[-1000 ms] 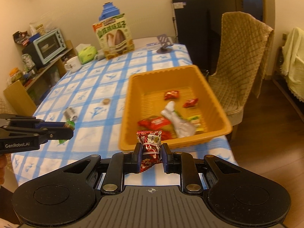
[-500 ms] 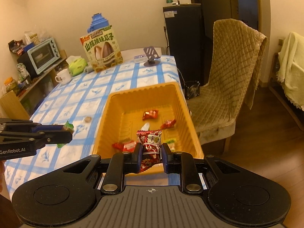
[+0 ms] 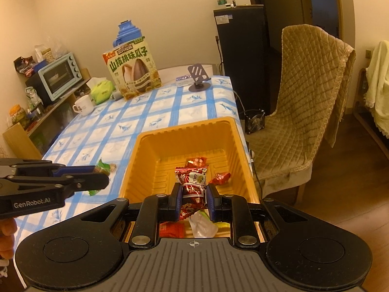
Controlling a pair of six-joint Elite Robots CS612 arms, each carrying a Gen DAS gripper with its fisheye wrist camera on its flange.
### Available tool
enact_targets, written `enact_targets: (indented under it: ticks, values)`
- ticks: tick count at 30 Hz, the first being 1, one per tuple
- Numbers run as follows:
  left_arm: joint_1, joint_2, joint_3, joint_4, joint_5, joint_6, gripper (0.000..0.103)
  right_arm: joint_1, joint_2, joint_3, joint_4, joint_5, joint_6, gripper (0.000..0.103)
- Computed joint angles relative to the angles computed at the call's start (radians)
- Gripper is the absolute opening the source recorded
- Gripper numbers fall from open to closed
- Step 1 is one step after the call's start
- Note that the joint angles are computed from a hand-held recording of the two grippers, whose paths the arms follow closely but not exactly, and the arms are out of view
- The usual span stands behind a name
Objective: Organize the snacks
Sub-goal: 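Open the left tool over the basket dropping the green candy while the right tool drops its candy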
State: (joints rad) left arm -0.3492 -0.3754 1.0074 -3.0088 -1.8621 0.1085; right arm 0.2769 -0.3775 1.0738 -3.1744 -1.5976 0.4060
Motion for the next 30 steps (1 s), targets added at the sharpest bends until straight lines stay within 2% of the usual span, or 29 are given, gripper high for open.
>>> enact_targets:
  ticks: [16,24,30]
  values:
    - [-0.015,0.131,-0.261,0.186,0.072,-0.018,0.018,-0.018,0.121,-0.228,0.132,0.027,0.009,0.022]
    - [-0.014,0.189,-0.374,0.266,0.084,-0.024,0.018,-0.024,0.151,-0.287,0.166,0.029,0.022,0.022]
    - [-0.011,0.203,-0.404,0.283,0.081,-0.020,0.018,-0.027,0.163,-0.308,0.179,0.035,0.026,0.022]
